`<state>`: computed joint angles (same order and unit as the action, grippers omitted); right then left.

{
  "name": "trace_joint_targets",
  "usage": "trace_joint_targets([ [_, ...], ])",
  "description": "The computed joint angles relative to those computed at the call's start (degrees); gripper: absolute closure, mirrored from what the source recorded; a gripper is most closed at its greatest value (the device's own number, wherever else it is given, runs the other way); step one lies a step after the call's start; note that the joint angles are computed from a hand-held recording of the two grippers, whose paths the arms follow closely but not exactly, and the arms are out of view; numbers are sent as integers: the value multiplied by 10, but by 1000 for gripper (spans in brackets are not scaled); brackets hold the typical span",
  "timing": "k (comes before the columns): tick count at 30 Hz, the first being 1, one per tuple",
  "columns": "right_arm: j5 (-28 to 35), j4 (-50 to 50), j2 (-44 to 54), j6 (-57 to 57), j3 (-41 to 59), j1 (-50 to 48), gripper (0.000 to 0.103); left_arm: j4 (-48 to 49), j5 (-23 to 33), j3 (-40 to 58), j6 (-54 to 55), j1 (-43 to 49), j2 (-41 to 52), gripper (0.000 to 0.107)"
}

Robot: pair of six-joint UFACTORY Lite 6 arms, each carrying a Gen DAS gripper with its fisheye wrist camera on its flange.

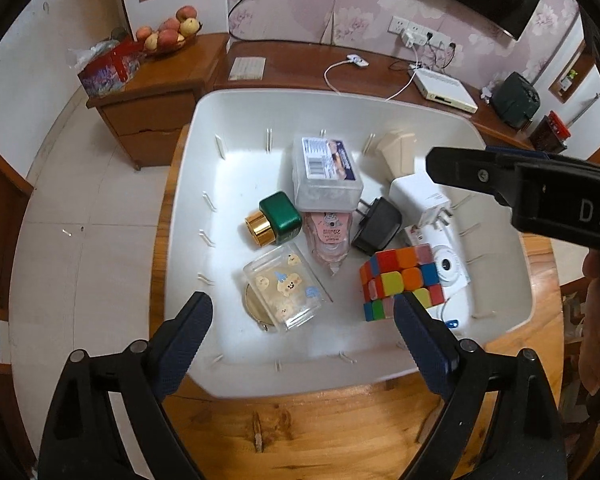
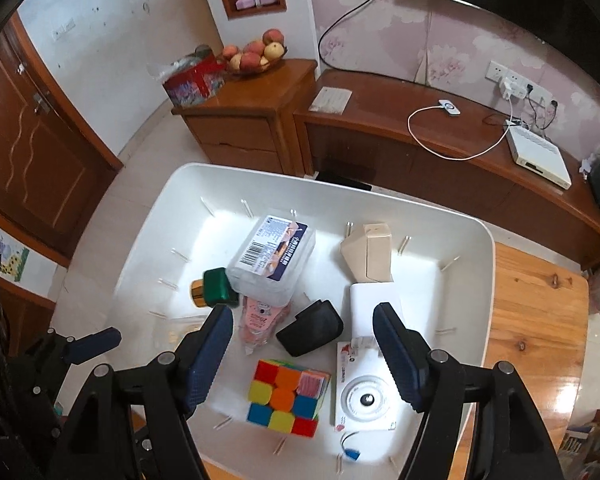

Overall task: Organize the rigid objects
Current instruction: 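Open both tools and lift them away from the tray toward the white stand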

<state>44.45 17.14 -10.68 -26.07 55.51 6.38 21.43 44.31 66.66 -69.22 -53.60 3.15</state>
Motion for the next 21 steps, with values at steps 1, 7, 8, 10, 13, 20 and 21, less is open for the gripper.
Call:
trace_joint_targets([
  [1, 8, 2, -13, 1, -2, -3, 30, 5, 5, -2, -4, -4, -9, 14],
  [7, 57, 1, -101, 19, -17, -18, 30, 37, 42, -4, -33, -42, -62, 14],
  [8, 67, -2, -122, 26, -19, -20, 30, 42, 48, -3, -39, -49, -71, 14],
  [10, 84, -3, -150, 33, -20, -25, 30, 48, 58, -2, -49, -63, -84, 14],
  [13, 117, -6, -202, 43, -25, -37, 30, 61, 74, -3, -65, -88, -106, 14],
  [20, 182, -37, -322, 71, -40, -67, 30, 89, 111, -14, -104, -149, -151, 14],
  [21, 192, -36, -339, 65, -44, -78, 30, 92, 116, -14, -109, -158, -155, 14],
])
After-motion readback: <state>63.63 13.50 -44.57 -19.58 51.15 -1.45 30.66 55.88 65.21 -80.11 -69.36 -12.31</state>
